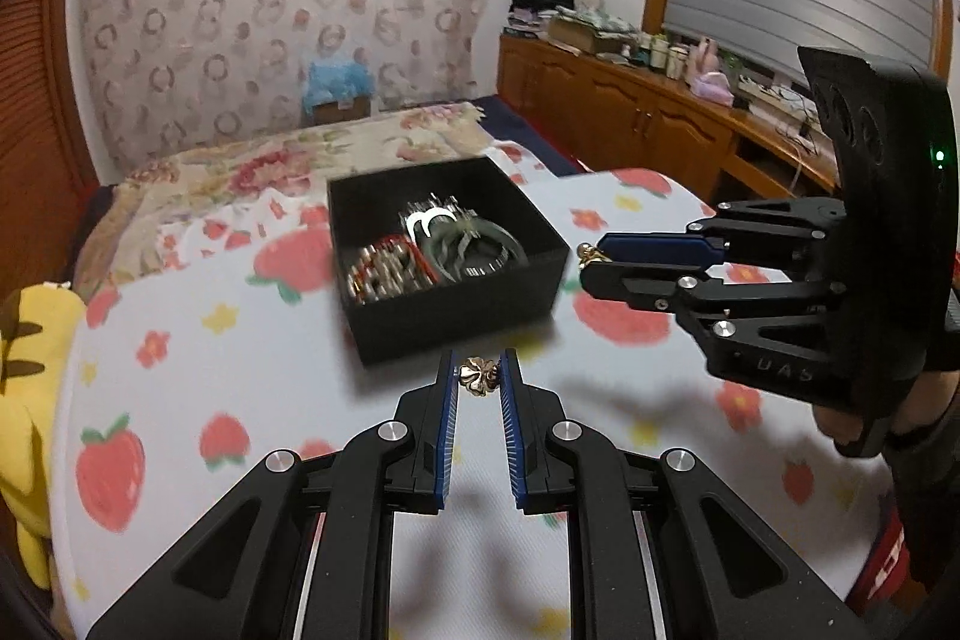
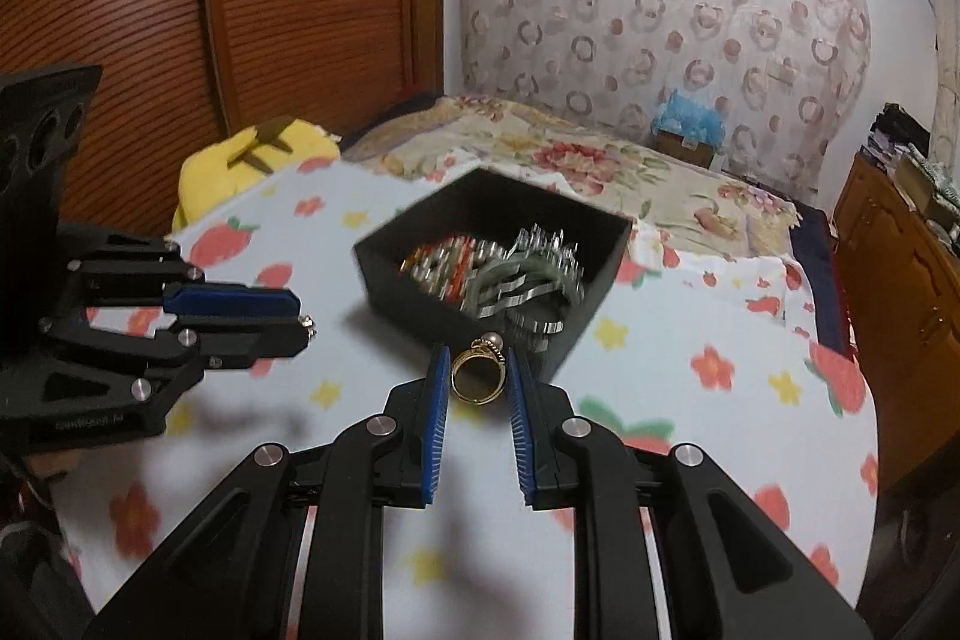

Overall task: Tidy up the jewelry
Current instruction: 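Drop the stud into the box with the left gripper while the right drops the ring in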

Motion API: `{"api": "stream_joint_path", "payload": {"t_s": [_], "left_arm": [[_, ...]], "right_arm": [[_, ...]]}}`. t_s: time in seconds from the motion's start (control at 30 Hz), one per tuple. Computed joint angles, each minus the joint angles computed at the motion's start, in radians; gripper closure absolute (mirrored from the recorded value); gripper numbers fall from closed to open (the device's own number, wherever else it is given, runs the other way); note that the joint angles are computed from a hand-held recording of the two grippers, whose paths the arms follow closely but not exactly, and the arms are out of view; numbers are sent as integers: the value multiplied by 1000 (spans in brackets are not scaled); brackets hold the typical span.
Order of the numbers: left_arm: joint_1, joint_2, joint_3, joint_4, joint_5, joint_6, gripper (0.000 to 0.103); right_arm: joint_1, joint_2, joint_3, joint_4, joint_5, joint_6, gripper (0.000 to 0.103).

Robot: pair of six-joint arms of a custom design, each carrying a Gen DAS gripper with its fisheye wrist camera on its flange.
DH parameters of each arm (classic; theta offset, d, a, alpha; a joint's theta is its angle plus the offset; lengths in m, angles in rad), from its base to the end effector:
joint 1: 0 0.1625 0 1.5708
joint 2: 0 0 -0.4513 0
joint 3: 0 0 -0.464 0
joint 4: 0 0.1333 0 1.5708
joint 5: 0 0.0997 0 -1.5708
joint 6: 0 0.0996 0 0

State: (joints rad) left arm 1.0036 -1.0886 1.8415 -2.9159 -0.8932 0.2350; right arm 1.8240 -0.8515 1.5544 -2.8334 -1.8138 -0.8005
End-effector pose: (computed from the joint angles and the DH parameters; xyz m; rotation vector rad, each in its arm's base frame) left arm -0.1970 -0.6735 0.2363 0.7093 2.3426 -0.8740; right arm 0.3030 -0.7347 0.1731 1.2694 -2.3697 0.6547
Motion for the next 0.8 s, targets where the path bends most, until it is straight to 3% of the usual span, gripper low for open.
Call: {"api": "stream_joint_path", "payload": {"t_s": [0.4, 0.73, 0.8], "left_arm": [[51, 82, -148, 37, -7, 23, 90], [65, 133, -214, 7, 11, 31, 90], [64, 138, -219, 1, 39, 30, 84]], "right_arm": [[-9, 113, -189, 82, 26, 50, 81], [-13, 81, -143, 45, 41, 63, 81], [-13, 68, -123, 34, 39, 65, 81]]}}
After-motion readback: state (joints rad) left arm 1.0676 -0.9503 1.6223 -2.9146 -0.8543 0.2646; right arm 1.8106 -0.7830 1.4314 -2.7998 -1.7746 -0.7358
